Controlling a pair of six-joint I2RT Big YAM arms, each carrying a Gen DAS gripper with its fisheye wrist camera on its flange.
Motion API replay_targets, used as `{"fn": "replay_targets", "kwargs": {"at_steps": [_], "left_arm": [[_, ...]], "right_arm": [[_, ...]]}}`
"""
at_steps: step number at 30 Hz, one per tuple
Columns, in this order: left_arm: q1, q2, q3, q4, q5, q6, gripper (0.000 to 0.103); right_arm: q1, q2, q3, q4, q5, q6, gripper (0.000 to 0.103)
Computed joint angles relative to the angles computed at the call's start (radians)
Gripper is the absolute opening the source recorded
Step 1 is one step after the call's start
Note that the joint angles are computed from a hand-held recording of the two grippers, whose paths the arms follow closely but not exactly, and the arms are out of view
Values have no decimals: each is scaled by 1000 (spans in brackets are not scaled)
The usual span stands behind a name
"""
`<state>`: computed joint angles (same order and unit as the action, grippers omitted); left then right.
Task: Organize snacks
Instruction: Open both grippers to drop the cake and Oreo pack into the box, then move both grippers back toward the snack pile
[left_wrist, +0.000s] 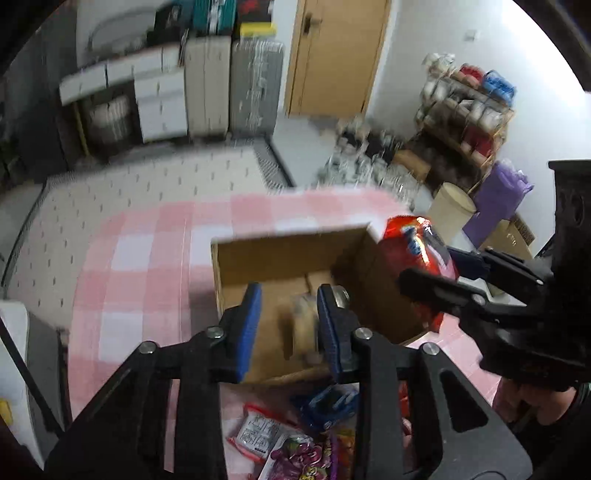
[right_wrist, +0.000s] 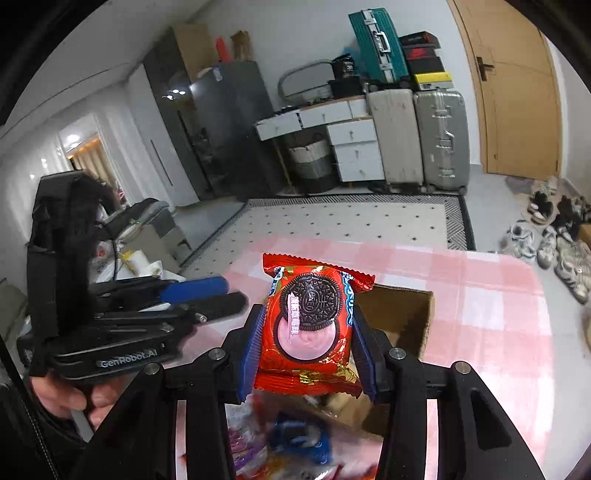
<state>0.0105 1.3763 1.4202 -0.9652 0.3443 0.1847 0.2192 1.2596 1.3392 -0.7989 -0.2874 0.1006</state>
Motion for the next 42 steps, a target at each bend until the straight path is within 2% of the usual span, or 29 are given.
{"fn": "replay_targets", "kwargs": {"at_steps": [1, 2, 3, 5, 7, 8, 9, 10, 11, 12, 13, 15, 17, 22, 30, 37, 42], "left_arm": [[6, 5, -3, 10, 10, -7, 28], [2, 3, -10, 22, -20, -7, 28], [4, 8, -5, 17, -11, 7, 28], [4, -17, -37, 40, -10, -6, 28], [4, -39, -67, 60, -9, -1, 28], [3, -44, -74, 66, -14, 0, 29], [-7, -62, -107, 82, -22, -9, 36], [-8, -63, -112, 78, -27, -12, 43], [-8, -68, -124, 81, -30, -16, 57], [-5, -74, -134, 95, -38, -29, 69], [-1, -76, -141, 103, -39, -36, 72], [3, -84, -154, 112, -36, -34, 73], [0, -92, -162, 111, -59, -25, 73], [8, -143, -202, 122, -49, -22, 80], [22, -269, -285, 115, -56, -13, 82], [35, -419, -371, 108, -56, -12, 87], [54, -520, -417, 93, -33, -16, 102]], "right_arm": [[-10, 29, 16, -35, -19, 2, 45], [-22, 44, 15, -41, -49, 2, 45], [-24, 51, 16, -49, -22, 8, 45], [-35, 53, 12, -37, -40, 21, 45], [-28, 51, 11, -28, -16, 11, 45], [-26, 63, 20, -36, -21, 8, 45], [-24, 71, 22, -43, -20, 10, 47], [-23, 85, 30, -52, -19, 8, 57], [-17, 96, 36, -58, 1, 8, 76], [-17, 99, 33, -54, 18, 9, 86], [-12, 90, 13, -32, 29, 16, 91], [-12, 72, -15, 9, 43, 28, 91], [-27, 50, -38, 23, 23, 37, 91], [-48, -33, -88, 36, 14, 43, 91], [-71, -232, -166, -2, -4, 39, 91], [-58, -401, -227, -36, 4, 43, 98], [-27, -495, -255, -73, 31, 55, 100]]}}
